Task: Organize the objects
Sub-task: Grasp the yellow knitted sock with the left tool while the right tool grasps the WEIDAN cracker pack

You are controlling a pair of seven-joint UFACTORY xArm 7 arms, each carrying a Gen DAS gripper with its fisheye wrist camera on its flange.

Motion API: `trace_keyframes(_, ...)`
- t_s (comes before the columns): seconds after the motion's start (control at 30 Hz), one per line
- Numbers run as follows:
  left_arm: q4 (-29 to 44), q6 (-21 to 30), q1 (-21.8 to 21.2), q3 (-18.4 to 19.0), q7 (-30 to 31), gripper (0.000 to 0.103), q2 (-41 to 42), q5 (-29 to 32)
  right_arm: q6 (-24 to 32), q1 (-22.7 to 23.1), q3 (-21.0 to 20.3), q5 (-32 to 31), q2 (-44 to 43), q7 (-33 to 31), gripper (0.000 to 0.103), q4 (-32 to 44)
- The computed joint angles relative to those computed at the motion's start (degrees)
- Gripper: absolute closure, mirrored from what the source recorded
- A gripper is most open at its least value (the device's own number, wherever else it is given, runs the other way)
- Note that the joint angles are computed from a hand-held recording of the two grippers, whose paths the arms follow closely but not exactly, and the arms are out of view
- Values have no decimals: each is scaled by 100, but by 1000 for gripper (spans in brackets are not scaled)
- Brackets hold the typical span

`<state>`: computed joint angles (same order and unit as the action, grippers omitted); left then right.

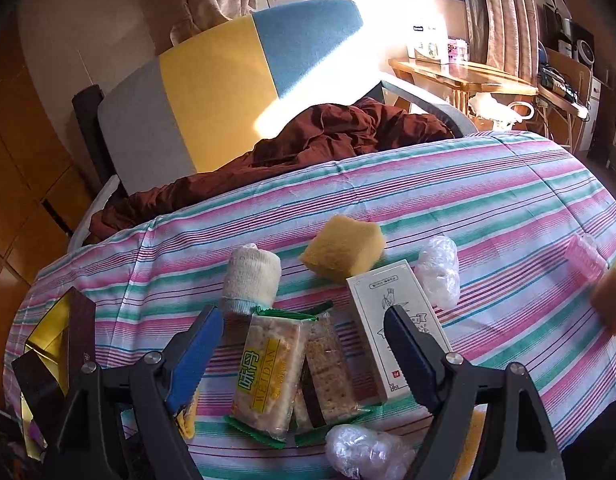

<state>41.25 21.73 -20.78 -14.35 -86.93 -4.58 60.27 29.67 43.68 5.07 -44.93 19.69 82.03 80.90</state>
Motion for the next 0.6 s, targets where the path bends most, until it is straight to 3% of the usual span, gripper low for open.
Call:
trace_keyframes(0.23,-7,-27,11,4,-175,62,8,163,-188,-87,13,170,-9,5,19,-82)
trace_keyframes(0.47,-94,-27,-6,1,38,64,-133,-161,-771,-223,-1,576,-17,-157,27,-273)
trace_keyframes(0.6,-342,48,9,-129,188,65,-501,-505,-902,-378,255,1247,175,-1006,29,-141)
